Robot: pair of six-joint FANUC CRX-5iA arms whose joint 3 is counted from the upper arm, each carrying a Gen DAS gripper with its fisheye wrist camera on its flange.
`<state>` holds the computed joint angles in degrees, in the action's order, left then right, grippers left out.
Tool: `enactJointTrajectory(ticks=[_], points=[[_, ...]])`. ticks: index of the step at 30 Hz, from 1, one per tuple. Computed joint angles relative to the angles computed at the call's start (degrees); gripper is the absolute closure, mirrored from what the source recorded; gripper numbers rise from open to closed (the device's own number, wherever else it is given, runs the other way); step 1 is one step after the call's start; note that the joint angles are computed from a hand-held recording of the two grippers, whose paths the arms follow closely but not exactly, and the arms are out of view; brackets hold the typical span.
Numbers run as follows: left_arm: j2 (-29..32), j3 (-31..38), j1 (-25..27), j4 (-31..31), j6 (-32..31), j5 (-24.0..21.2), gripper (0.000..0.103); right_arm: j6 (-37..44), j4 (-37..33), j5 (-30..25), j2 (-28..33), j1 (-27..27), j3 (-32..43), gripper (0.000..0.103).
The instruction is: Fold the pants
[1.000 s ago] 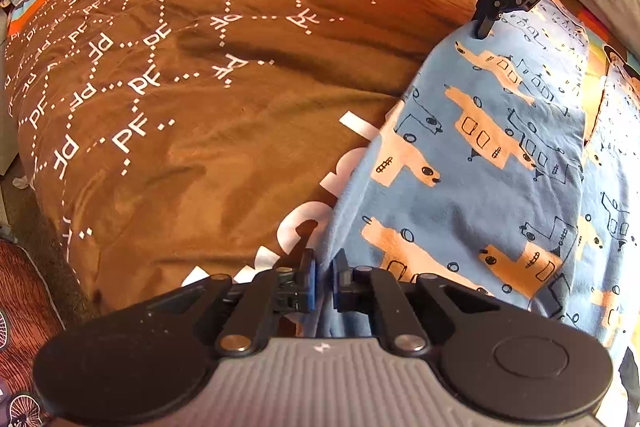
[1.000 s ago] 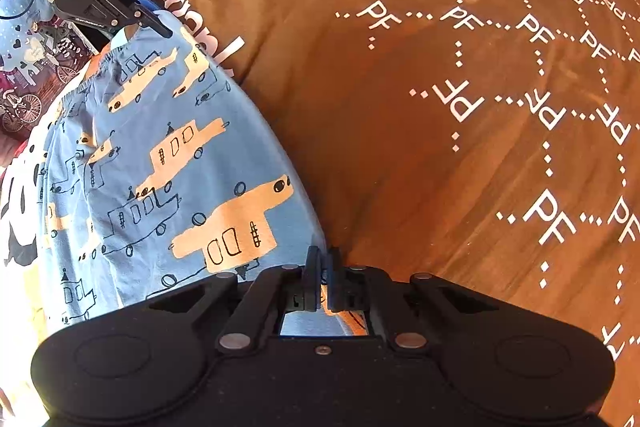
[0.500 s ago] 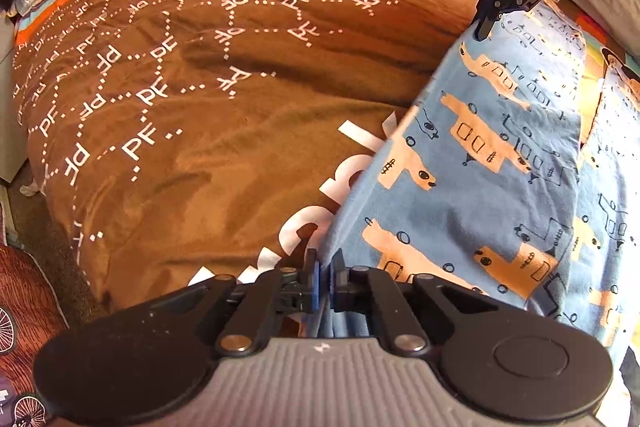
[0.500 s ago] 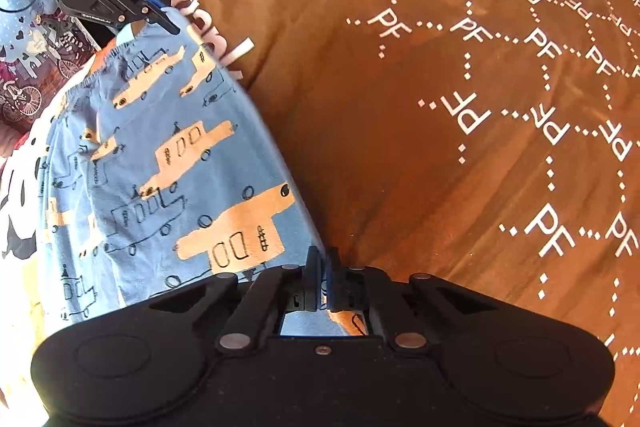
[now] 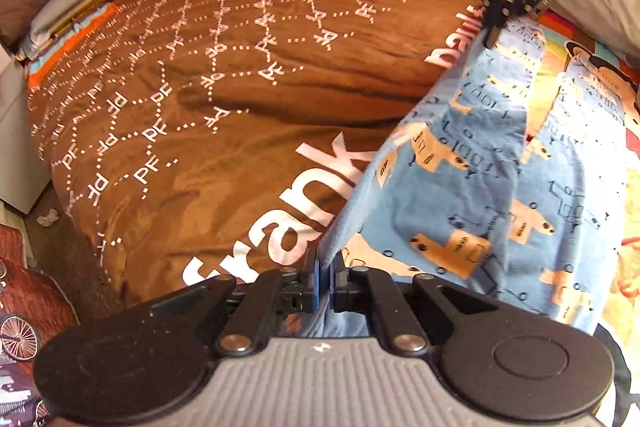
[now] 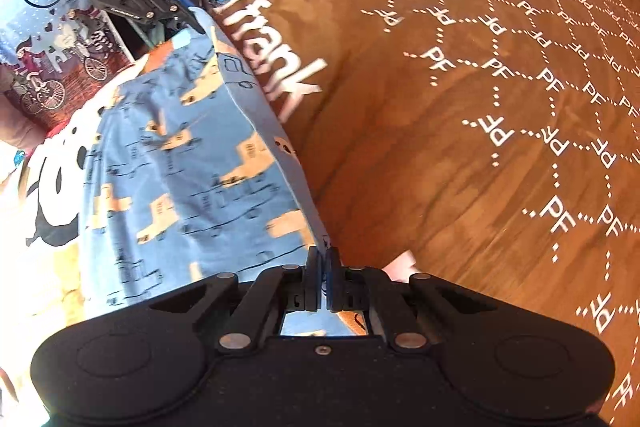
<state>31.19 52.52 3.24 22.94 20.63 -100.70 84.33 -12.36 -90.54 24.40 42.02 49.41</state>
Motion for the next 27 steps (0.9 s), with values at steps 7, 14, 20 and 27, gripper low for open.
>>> enactJointTrajectory(ticks=[7, 14, 20, 27], points=[[-8.1, -9.6, 1.8, 1.6, -3.0, 2.6, 0.098, -3.6, 2.0, 2.0, -5.0, 4.9, -5.1, 0.102], [-15.2, -18.0, 4.1, 2.2, -6.6, 3.7, 0.099, -8.1, 3.7, 3.9, -9.3, 9.5, -10.2, 0.102], [-21.3, -25.4, 5.9, 0.7, -10.1, 5.3, 0.101, -11.4, 4.9, 5.4, -11.9, 13.7, -14.0, 0.102], [-27.5, -33.4, 8.0, -0.4, -13.4, 7.5, 0.101, -15.1, 5.6, 7.3, -13.9, 17.5, -17.6, 0.102]])
